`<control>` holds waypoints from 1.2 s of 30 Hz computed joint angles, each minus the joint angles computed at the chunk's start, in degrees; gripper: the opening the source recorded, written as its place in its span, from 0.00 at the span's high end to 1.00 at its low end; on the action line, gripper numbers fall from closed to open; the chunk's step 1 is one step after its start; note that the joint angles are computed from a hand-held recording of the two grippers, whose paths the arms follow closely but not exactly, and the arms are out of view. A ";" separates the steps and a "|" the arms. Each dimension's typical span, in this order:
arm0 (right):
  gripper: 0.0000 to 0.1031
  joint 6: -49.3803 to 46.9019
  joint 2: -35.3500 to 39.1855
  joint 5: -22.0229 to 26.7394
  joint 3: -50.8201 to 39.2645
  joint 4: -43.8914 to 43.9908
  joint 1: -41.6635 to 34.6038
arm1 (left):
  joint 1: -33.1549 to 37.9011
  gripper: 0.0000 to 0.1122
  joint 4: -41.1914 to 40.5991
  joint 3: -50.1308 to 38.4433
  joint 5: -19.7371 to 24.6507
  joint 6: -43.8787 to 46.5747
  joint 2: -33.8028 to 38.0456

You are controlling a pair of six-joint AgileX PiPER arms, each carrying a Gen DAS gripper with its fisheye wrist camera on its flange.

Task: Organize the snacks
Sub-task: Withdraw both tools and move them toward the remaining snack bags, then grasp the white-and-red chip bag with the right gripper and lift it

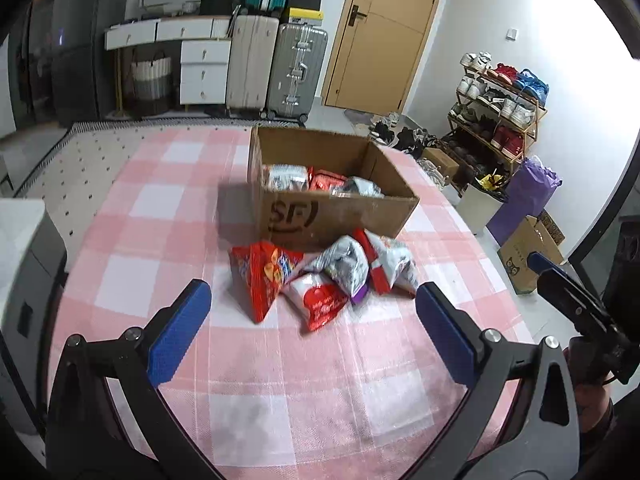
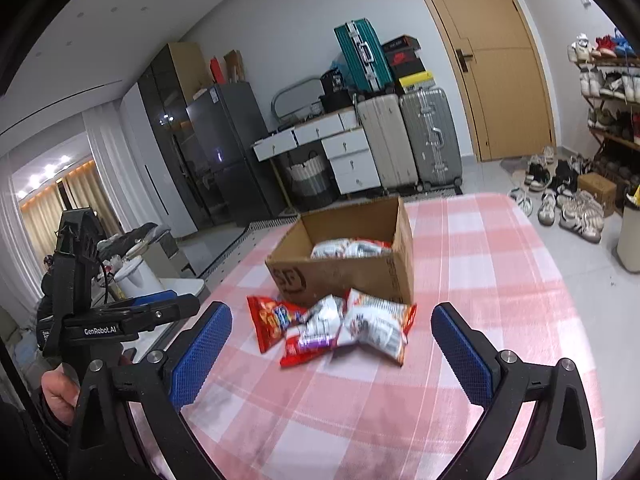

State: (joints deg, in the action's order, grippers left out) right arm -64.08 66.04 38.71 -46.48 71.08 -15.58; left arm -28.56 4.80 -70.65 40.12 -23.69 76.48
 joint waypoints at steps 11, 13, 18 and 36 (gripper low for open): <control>0.01 -7.67 9.80 -2.18 1.62 6.86 1.34 | 2.01 0.09 -3.53 6.15 -8.94 3.13 4.45; 0.01 -8.30 12.55 -2.70 0.45 7.47 2.04 | 2.08 0.09 -2.69 6.23 -10.18 2.58 5.76; 0.01 -9.06 19.30 -2.96 -3.24 8.48 3.18 | 3.26 0.09 -5.21 5.29 -11.25 5.83 9.66; 0.01 7.47 41.33 -0.90 -25.11 -1.05 5.71 | 8.61 0.09 -15.89 -0.55 -11.69 16.32 20.91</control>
